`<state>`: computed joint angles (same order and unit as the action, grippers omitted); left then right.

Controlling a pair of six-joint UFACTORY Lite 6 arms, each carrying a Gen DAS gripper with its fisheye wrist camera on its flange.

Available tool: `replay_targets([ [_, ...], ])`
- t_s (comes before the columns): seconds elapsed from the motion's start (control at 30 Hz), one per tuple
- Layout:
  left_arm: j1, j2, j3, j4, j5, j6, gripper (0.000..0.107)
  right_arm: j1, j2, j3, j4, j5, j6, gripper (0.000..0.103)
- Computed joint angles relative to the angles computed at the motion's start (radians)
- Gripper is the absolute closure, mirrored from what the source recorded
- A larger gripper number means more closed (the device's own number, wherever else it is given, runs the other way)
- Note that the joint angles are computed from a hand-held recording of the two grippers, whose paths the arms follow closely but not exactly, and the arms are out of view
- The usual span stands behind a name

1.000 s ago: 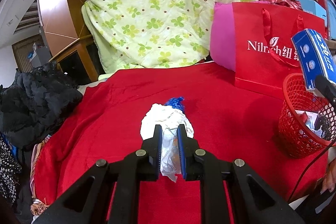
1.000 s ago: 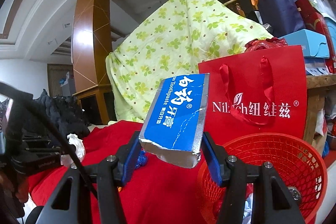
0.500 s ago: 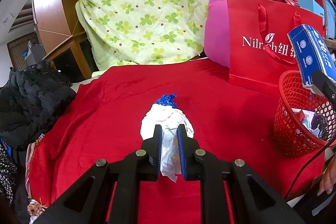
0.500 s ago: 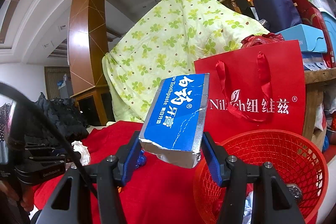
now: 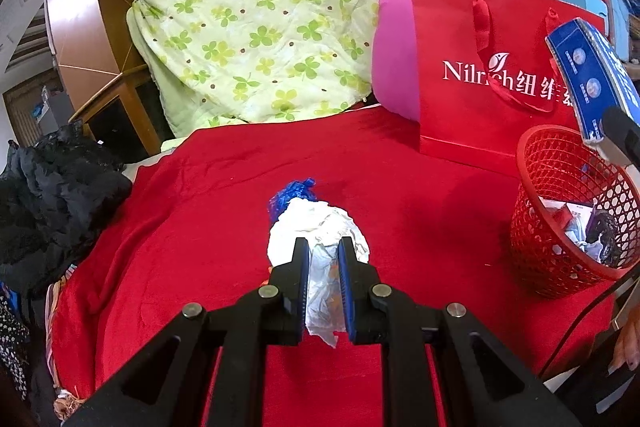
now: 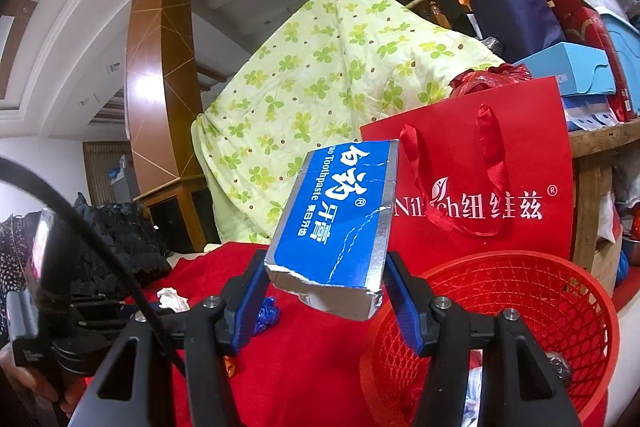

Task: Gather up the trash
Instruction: 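Carry the white tissue and toothpaste box with both tools over the red basket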

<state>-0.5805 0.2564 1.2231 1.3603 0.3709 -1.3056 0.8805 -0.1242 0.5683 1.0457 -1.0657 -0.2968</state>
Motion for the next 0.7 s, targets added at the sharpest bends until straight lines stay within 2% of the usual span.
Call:
replay_targets([
  [0.5,-0.054,0.015,0.036,-0.043,0.005,0.051,0.091,-0.024,-0.118,-0.077,0.027,0.009,0.032,0.042],
  [0.7,-0.058,0.007,0.055,-0.120,-0.044,0.114,0.091,-0.034,-0.214,-0.143,0.070,-0.010,0.001,0.042],
])
